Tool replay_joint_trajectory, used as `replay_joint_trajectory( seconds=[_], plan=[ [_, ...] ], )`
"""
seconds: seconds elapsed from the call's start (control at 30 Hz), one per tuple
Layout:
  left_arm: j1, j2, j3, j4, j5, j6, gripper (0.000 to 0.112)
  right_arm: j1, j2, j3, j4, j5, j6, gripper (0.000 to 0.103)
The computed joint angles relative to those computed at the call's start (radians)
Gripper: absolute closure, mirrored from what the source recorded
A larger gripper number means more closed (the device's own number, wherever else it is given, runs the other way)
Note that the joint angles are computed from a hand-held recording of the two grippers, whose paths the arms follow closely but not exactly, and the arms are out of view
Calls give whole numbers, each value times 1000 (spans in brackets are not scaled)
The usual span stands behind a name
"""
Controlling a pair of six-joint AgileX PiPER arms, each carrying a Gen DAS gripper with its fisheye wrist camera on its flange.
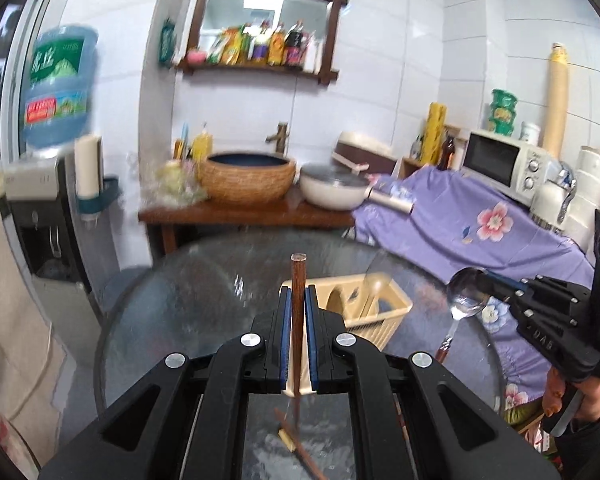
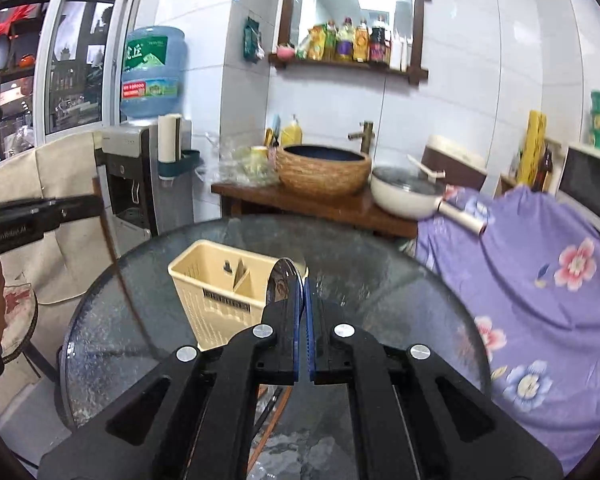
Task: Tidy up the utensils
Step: 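Lower the chopstick into the holder with the left gripper while the right lowers the ladle in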
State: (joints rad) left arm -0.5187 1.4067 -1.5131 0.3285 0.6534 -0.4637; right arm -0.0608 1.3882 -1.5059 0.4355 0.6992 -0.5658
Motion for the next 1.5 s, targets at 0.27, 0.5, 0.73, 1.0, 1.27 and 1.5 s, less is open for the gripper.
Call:
replay_joint_trajectory(
  seconds=[0.27, 0.5, 0.73, 1.0, 1.27, 1.5],
  plan=[
    [-35, 70, -270, -40, 119, 108, 106, -2, 67, -224, -62, 91, 79, 100],
    [-54, 244, -630, -17, 264, 133, 106, 49, 214, -532, -231, 166, 227, 100],
    [-30, 405, -859, 2, 310, 88, 106, 132, 368, -737, -437, 174, 354, 100],
    [-5, 437, -853, 14, 230, 32, 106, 193, 383, -607, -590, 41, 423, 100],
    [-18, 486, -962, 48, 279, 66, 106, 196, 420, -649, -600, 39, 440, 100],
    [6, 388, -583, 63, 110, -40, 106, 258, 327, -337, -776, -160, 549, 100]
  ],
)
